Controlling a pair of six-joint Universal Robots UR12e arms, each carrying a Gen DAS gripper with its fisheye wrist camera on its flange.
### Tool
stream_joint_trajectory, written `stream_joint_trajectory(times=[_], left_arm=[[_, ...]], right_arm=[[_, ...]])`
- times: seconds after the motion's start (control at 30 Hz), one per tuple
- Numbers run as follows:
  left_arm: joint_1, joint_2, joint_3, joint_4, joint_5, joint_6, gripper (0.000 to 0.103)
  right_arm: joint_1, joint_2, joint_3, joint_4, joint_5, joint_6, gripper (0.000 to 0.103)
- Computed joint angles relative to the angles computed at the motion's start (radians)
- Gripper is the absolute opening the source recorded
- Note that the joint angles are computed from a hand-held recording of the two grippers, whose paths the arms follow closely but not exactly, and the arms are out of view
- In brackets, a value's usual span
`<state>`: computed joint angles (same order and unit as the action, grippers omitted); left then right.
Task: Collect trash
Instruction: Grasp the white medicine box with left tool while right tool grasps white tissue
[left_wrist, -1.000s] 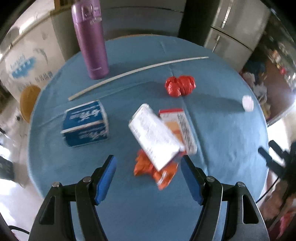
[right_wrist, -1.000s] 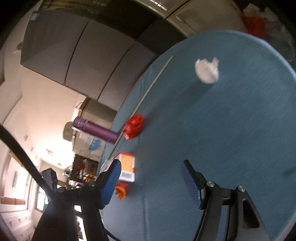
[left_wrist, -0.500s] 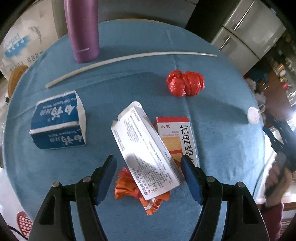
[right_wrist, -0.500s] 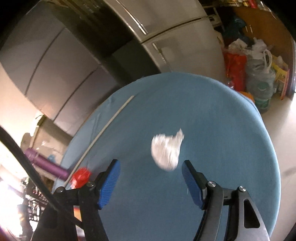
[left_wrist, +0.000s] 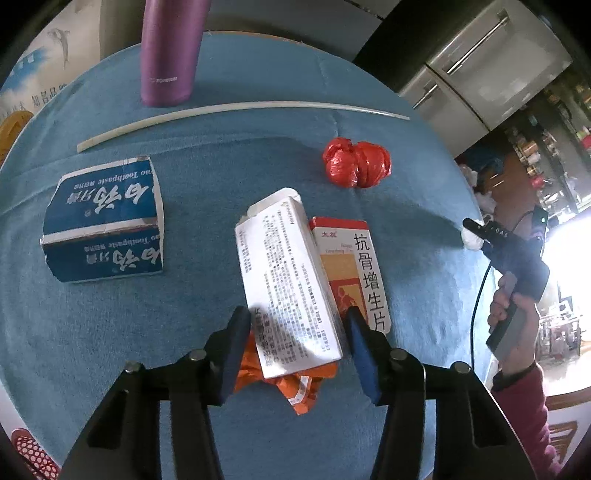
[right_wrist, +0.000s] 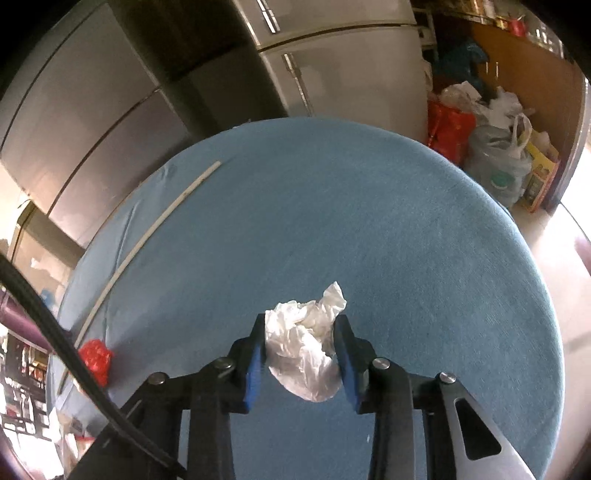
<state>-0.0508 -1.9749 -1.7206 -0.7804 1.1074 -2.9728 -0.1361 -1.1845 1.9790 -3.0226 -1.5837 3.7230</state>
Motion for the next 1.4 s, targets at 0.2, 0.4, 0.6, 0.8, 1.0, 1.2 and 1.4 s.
stream_joint_trajectory(times=[0.2,0.4,0.6,0.8,1.0,1.2,1.4], left_arm=[[0.028,0.044,-0.052,0.021,-0.017,0.049,0.032],[0.06,0.093,-0.101,0.006,0.003,0.102,0.015],[0.088,0.136,-0.158,0.047,0.03,0.105,0.015],[0.11,0.177,-0.206,0.036,0.04,0.131,0.016],[0.085,0.165,-0.193,0.063,0.127,0.1,0.049],[0.064,0.122,-0.15,0.077,0.173,0.08,0.056],[0.065,0.106,-0.162,0.115,0.149,0.041,0.052]], right_arm=[[0.016,-0.042,0.066,-0.083,0.104,-0.034,0.037],[0.049,-0.082,0.122,-0.139,0.19,-0.09,0.037],[0.072,-0.121,0.184,-0.183,0.262,-0.098,0.037],[0.087,-0.137,0.217,-0.208,0.307,-0.099,0.037],[0.102,-0.133,0.231,-0.214,0.324,-0.1,0.037],[0.107,-0.142,0.249,-0.221,0.33,-0.076,0.037],[0.111,-0.154,0.255,-0.218,0.326,-0.077,0.037]])
